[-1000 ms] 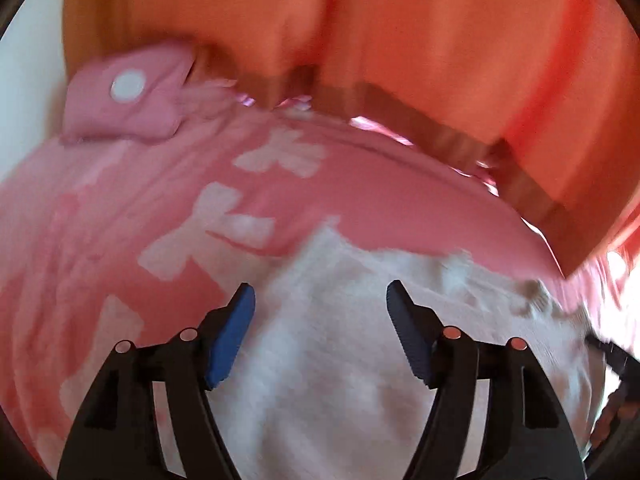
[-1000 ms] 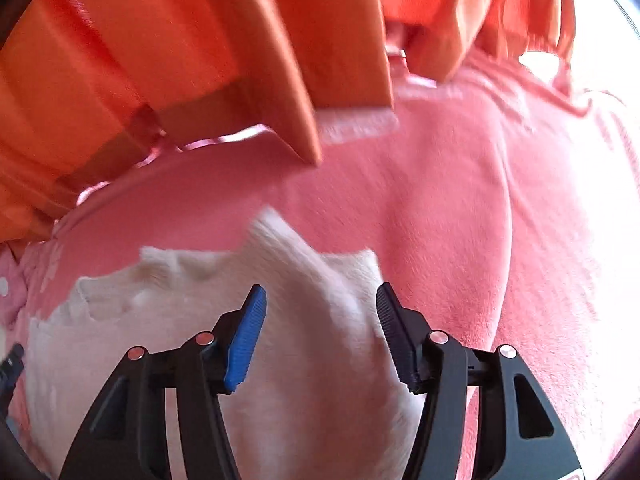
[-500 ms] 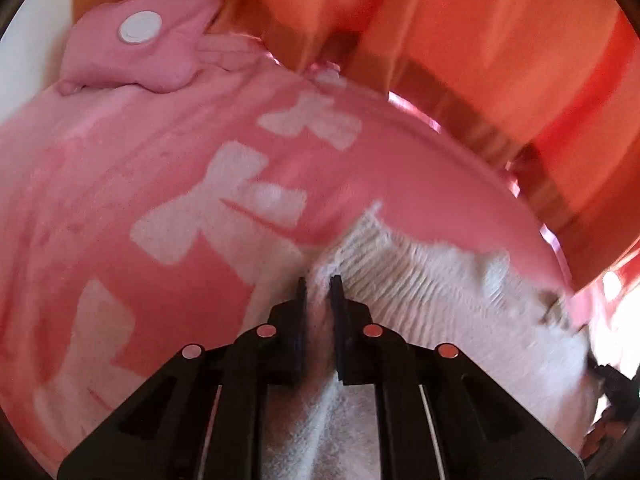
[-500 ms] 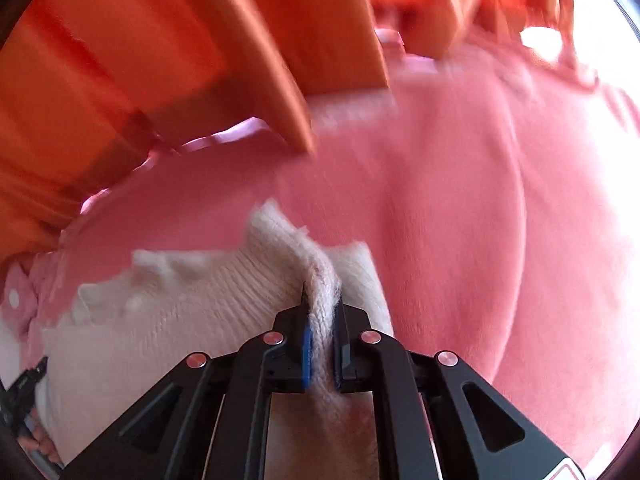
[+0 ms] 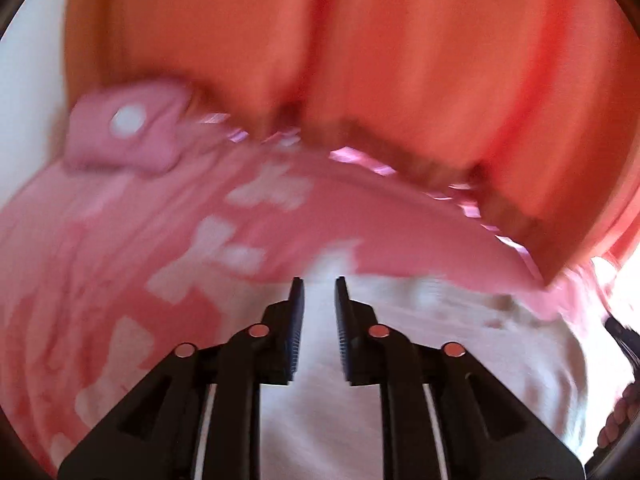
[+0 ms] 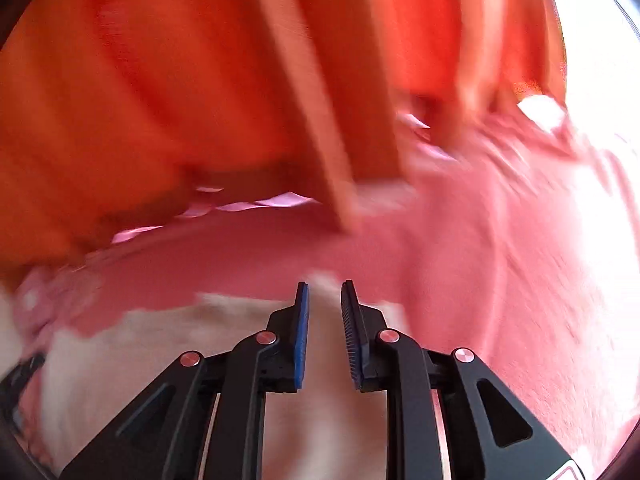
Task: Fold small clothes
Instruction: 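Release the sweater and move the left tool toward the folded edge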
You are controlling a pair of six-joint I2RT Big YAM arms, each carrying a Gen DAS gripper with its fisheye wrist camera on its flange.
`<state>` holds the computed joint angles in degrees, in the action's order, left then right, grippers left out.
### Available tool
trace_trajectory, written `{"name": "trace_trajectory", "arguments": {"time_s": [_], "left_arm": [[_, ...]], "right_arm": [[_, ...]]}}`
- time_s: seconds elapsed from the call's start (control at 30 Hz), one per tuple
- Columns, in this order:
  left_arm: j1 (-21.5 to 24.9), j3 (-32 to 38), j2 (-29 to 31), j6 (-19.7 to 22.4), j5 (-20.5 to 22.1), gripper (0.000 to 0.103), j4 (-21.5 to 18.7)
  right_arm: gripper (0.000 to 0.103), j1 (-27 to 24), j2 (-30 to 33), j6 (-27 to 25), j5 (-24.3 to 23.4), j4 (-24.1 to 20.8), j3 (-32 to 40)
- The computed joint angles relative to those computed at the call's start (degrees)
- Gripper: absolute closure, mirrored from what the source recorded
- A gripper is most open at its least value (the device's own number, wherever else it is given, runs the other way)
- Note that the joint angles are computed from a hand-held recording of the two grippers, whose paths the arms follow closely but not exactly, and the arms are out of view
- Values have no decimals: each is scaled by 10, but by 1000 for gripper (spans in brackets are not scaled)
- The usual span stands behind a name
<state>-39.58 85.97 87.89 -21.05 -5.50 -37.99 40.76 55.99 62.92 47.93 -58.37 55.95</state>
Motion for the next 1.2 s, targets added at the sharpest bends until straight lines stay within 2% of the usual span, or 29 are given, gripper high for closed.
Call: {"name": "trace_trajectory", "arguments": {"time_s": [0.03,0.07,0.13,0.17,0.2,0.23,0.3,0.4,0.43,0.5,0.57,0.7,0.77,0.83,0.9,1.03,1.1,1.13,1.17,1.2], "left_arm": [[-12,-1,-1,12,3,80,1],[-24,-5,-1,24,7,79,0],[-45,3,18,52,12,78,-33],[-51,9,32,59,10,78,-54],[-55,16,48,61,10,78,-76],[-57,19,58,61,7,78,-88],[-65,16,59,73,-17,78,-77],[-62,18,57,56,-4,78,-82],[-60,19,59,54,0,78,-83],[-59,19,59,58,-2,77,-82],[-61,17,56,56,-8,77,-82],[-65,15,56,57,-15,78,-80],[-65,14,55,55,-15,78,-80],[-64,14,54,54,-12,78,-80],[-61,13,52,49,-3,78,-79],[-48,5,40,29,25,78,-76],[-38,-9,21,18,31,77,-62],[-34,-16,12,15,31,75,-57],[-29,-26,-1,10,31,68,-51],[-17,-45,-25,-6,30,56,-40]], "right_arm": [[84,12,20,-54,-55,52,3],[84,12,39,-79,-98,75,5],[86,8,101,-106,-191,75,26],[88,2,144,-113,-237,53,43],[88,3,170,-112,-245,38,55],[88,14,181,-115,-207,28,66],[87,22,173,-119,-191,32,69],[87,24,128,-102,-200,76,37],[87,20,130,-106,-201,70,38],[87,8,162,-96,-217,19,55],[88,2,172,-104,-214,31,62],[88,14,139,-100,-189,86,45],[88,8,158,-106,-193,80,58],[88,-8,189,-106,-225,53,72],[88,-6,193,-103,-210,54,77],[88,8,166,-114,-204,102,68],[88,2,202,-114,-218,61,91],[88,-5,220,-118,-227,51,98],[88,-3,231,-131,-208,51,107],[88,-2,238,-137,-201,40,116]]}}
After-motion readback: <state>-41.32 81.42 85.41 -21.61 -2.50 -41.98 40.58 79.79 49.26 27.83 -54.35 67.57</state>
